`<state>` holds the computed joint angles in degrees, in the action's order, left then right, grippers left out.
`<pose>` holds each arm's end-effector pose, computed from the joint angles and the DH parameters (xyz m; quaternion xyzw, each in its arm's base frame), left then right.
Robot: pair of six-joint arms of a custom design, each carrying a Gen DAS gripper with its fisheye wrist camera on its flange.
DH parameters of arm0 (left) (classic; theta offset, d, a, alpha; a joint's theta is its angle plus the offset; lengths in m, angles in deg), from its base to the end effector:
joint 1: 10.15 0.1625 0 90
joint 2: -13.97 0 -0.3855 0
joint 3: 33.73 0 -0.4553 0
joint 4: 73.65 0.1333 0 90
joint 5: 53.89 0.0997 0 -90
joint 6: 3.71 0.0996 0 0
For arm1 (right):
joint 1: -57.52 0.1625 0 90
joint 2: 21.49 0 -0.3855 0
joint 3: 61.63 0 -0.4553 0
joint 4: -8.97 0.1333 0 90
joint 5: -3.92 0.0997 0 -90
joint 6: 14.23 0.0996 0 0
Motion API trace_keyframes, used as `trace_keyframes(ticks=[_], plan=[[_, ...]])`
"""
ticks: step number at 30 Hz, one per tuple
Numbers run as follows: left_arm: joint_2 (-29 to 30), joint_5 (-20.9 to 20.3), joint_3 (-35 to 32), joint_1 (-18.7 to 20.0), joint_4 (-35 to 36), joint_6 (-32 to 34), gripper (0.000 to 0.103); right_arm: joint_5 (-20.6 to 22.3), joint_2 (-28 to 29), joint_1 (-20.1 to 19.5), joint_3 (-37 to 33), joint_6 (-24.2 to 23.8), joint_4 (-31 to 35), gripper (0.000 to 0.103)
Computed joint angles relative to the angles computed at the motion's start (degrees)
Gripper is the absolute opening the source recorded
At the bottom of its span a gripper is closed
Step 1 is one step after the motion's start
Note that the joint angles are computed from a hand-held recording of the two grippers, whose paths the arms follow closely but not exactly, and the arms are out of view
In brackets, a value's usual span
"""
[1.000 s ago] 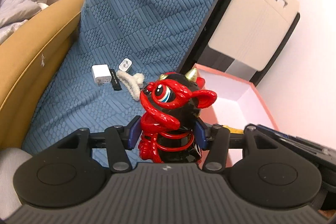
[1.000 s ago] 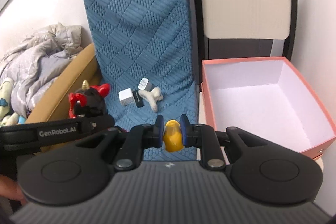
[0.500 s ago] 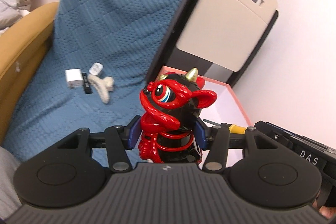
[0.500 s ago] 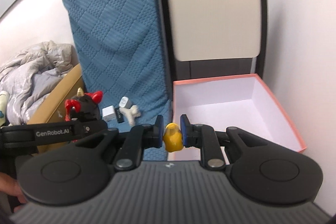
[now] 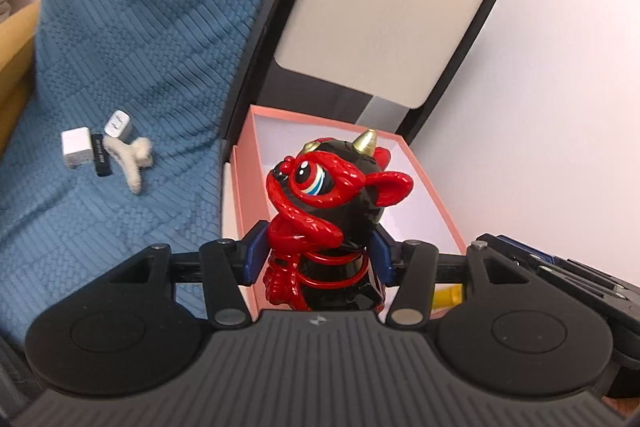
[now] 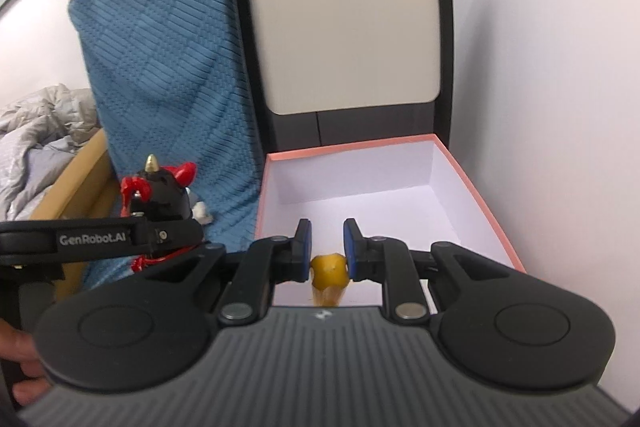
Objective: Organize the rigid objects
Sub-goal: 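Carry the figurine and screwdriver in both grippers over the pink box, then open the left gripper to drop the figurine while the right gripper releases the screwdriver into the box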
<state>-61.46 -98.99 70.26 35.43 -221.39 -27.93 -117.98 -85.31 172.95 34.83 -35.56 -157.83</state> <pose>-0.2873 -0.5841 0.3049 0.0621 0.8974 -0.4006 0.1740 0.3665 -0.5830 0.2717 0.2588 -0.8588 0.3703 0.2416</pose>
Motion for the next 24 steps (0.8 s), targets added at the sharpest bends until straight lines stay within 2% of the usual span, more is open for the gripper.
trace_keyframes(ticks=[12, 17, 24], plan=[[12.24, -2.83, -9.83, 4.78, 0.49, 1.18, 0.058, 1.21, 4.83, -5.31, -6.63, -1.91, 3.31, 0.020], [17.82, -4.47, -15.30, 6.75, 2.07, 2.10, 0.058, 1.11, 7.80, -7.36, -9.71, -4.21, 3.98, 0.020], [23.78, -5.58, -21.05, 8.76, 4.63, 3.37, 0.058, 1.41, 11.15, -10.50, -13.55, -4.47, 6.17, 0.020]])
